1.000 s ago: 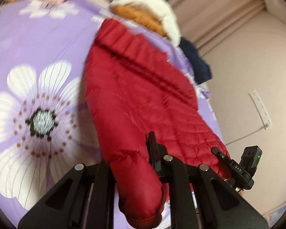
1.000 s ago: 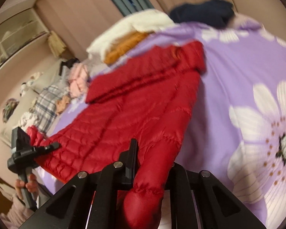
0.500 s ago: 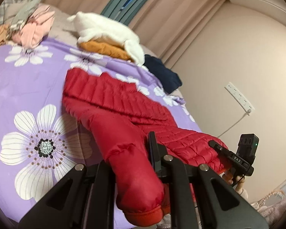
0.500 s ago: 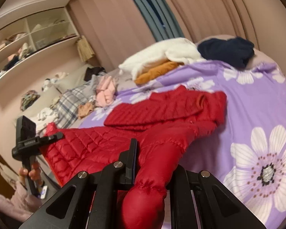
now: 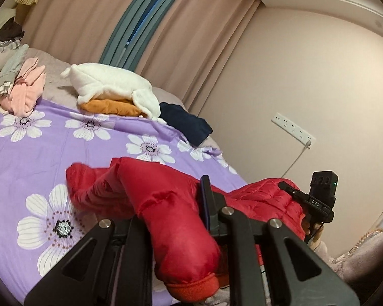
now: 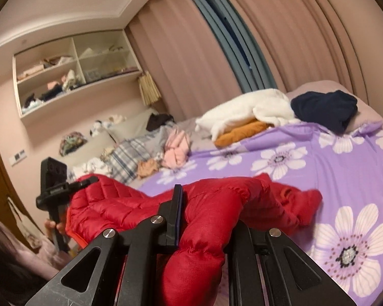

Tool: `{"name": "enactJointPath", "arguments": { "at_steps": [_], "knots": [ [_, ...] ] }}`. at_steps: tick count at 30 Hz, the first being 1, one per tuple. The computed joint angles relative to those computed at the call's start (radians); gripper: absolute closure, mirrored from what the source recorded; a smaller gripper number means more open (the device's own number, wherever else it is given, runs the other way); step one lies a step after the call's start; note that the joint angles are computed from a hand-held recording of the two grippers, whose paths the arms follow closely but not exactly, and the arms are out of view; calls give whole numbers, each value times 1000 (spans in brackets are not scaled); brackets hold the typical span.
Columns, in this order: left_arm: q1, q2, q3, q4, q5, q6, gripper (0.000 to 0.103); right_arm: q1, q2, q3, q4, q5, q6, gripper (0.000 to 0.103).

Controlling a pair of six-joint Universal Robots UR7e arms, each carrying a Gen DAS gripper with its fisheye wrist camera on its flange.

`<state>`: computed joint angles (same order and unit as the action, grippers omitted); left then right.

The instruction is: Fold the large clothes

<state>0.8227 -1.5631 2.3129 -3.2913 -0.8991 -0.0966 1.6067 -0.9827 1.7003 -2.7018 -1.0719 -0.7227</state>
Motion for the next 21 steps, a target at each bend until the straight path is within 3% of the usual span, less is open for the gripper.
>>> {"name": "enactJointPath", "arguments": {
  "at_steps": [9,17,21],
  "knots": [
    [154,96,-125,26,-64,-34,87,16,155,-181,16,-70,164,89],
    [336,246,-353,146,-151,-105,87,36,354,-438,68,-197,294,89],
    [391,330,-481,236,-153,-132,87,35,438,-565,132,-260,369,89]
  ]
}}
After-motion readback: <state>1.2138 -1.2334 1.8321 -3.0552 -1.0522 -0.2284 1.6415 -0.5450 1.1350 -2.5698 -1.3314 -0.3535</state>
